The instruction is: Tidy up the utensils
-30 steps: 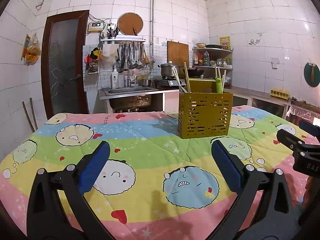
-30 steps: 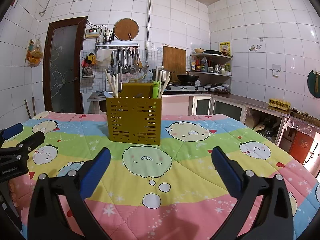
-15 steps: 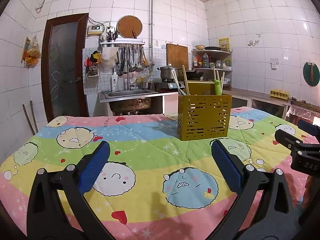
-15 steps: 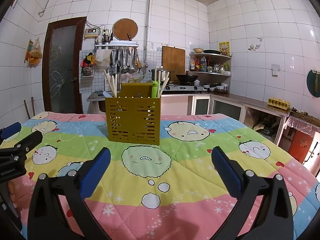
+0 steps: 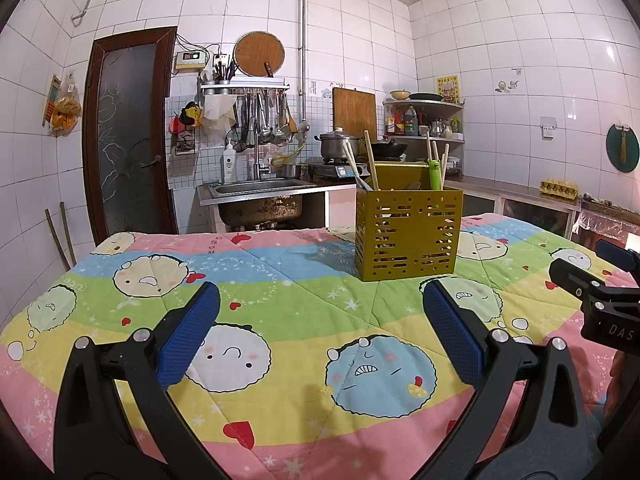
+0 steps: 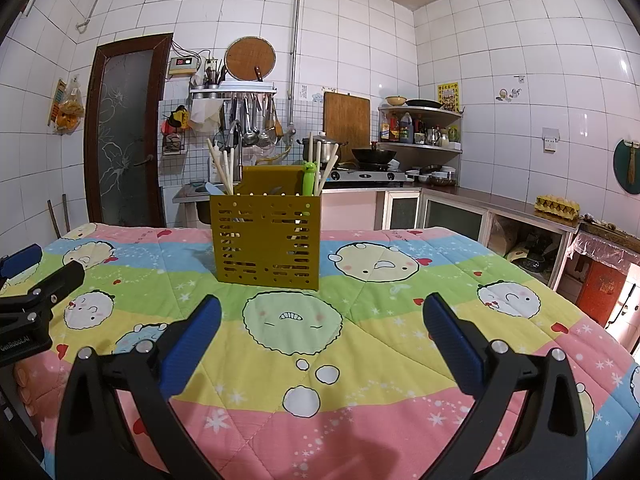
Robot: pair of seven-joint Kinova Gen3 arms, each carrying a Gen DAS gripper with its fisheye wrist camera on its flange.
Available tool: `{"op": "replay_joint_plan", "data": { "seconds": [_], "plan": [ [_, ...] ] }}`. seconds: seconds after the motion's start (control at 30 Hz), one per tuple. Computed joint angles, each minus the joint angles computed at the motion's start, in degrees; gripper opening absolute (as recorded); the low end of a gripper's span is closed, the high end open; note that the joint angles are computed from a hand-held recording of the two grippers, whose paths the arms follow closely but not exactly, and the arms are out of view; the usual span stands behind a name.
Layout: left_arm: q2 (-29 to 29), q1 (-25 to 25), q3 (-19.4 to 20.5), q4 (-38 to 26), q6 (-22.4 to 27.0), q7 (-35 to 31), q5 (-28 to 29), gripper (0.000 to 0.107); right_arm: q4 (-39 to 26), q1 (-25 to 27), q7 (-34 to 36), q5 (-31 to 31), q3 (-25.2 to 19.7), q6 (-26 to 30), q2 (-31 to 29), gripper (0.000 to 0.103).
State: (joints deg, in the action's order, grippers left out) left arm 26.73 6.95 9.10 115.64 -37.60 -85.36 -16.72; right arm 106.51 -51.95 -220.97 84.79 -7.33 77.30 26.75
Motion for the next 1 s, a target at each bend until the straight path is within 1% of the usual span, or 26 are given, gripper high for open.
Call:
{"op": "replay_joint_plan", "data": {
  "seconds": [0.53, 1.0],
  "plan": [
    [-0.1, 0.0, -0.2, 0.2, -0.5, -0.2, -0.1, 0.098, 0.0, 0.0, 0.0, 0.0, 0.0, 0.0, 0.0, 0.099],
    [-0.2, -0.1, 0.0, -0.1, 0.1, 0.2, -0.3, 0.098, 0.0, 0.0, 0.0, 0.0, 0.0, 0.0, 0.0, 0.099]
  ]
}}
